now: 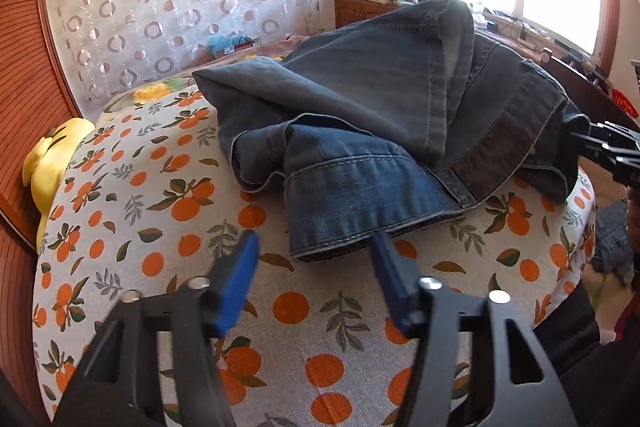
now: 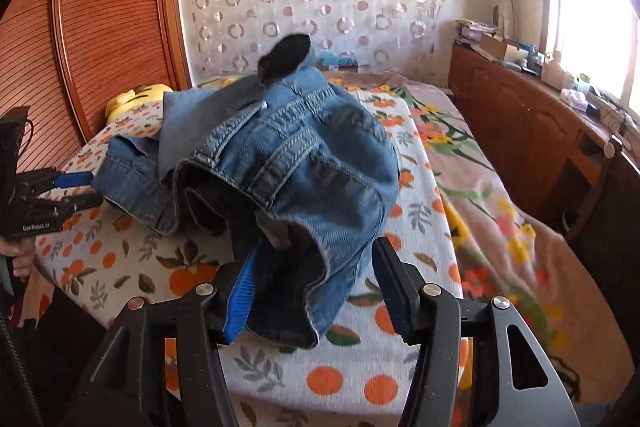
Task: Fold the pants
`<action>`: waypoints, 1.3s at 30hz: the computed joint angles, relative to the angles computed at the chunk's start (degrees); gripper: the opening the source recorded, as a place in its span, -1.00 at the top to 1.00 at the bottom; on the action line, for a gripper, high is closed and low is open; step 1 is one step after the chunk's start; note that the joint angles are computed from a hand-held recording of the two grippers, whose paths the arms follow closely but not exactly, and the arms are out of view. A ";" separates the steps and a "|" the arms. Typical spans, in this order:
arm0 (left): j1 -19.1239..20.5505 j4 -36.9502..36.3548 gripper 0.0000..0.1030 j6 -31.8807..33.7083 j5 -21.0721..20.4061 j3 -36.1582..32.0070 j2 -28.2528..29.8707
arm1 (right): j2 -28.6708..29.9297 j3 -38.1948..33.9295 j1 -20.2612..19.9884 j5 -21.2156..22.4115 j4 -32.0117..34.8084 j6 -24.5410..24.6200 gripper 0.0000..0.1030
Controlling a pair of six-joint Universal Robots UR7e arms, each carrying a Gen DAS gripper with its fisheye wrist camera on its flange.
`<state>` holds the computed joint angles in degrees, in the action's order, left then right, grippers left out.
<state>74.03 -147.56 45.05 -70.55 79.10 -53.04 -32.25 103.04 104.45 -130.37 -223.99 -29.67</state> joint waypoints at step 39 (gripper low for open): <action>-11.70 0.67 0.95 -1.66 -9.32 -20.19 1.32 | -8.44 -17.28 16.24 -7.43 -16.12 -34.40 0.94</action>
<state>62.33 -146.89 43.39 -79.87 58.90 -51.72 -40.69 85.76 120.69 -137.80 -240.11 -64.07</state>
